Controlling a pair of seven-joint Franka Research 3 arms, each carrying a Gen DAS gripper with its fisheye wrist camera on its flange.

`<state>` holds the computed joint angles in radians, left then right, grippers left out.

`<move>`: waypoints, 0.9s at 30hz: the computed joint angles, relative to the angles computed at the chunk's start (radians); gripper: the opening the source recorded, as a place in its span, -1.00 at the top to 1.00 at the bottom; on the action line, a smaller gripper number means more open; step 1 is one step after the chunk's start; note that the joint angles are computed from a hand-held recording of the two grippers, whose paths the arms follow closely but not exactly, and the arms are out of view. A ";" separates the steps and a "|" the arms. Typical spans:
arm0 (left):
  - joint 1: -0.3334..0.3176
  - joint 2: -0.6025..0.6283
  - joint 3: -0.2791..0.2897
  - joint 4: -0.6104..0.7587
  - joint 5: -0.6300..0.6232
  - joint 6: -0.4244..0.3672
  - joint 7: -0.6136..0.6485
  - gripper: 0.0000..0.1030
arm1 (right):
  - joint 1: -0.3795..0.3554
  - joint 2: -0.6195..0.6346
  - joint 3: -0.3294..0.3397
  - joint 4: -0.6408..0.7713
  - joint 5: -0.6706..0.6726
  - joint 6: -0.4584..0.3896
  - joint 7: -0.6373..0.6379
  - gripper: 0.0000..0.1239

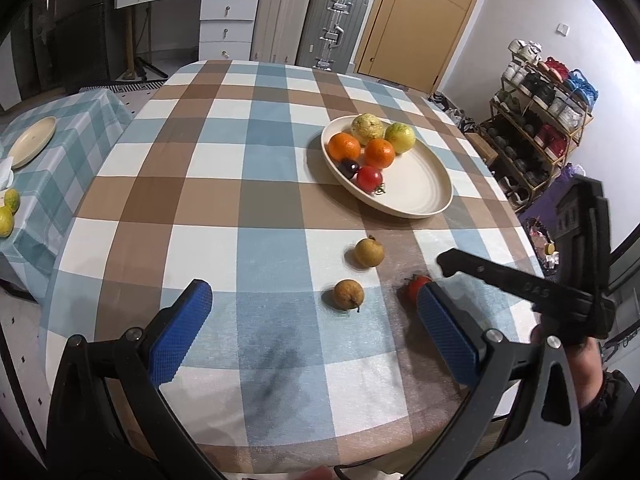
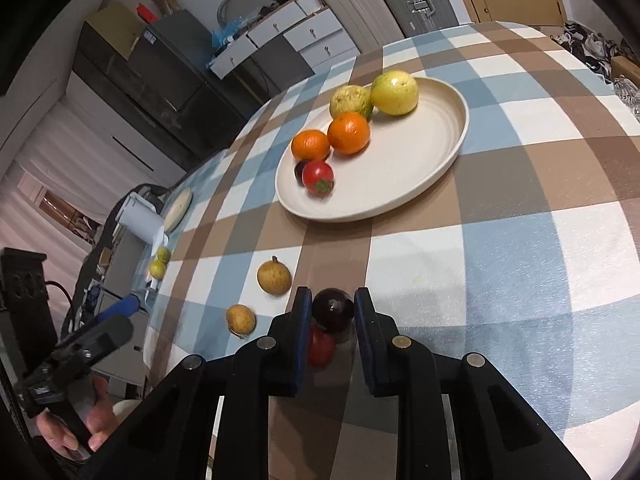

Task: Organize fruits
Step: 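Grasp a dark plum with the right gripper while the left gripper grasps a brown pear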

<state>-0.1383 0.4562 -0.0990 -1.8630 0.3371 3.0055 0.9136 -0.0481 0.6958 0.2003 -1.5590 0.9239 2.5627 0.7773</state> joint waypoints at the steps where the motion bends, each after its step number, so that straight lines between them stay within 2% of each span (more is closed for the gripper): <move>1: -0.007 0.004 0.008 0.006 0.003 -0.010 -0.007 -0.98 | -0.005 -0.002 0.003 -0.002 0.007 -0.001 -0.004 0.64; 9: -0.019 0.059 0.009 0.081 0.009 -0.112 -0.022 -0.98 | -0.047 -0.028 0.024 -0.019 0.089 -0.039 -0.065 0.64; 16: -0.006 0.136 -0.038 0.171 -0.043 -0.171 0.014 -0.98 | -0.060 -0.079 0.011 -0.064 0.179 -0.057 -0.142 0.64; 17: -0.017 0.144 -0.031 0.183 -0.041 -0.175 0.005 -0.98 | -0.061 -0.082 0.007 -0.067 0.188 -0.064 -0.145 0.64; 20: -0.110 0.175 0.060 0.243 0.044 -0.232 -0.076 -0.98 | -0.060 -0.094 -0.006 -0.077 0.209 -0.068 -0.156 0.64; 24: -0.117 0.205 0.053 0.288 0.092 -0.260 -0.073 -0.93 | -0.066 -0.110 -0.015 -0.093 0.240 -0.082 -0.176 0.64; 27: -0.155 0.223 0.082 0.318 0.155 -0.299 -0.095 -0.82 | -0.070 -0.123 -0.022 -0.106 0.259 -0.097 -0.196 0.64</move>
<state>-0.2930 0.6787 -0.0166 -1.5454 0.4924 2.7068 0.8189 -0.1179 0.5726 0.1783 -1.6650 1.1829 2.4659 0.5816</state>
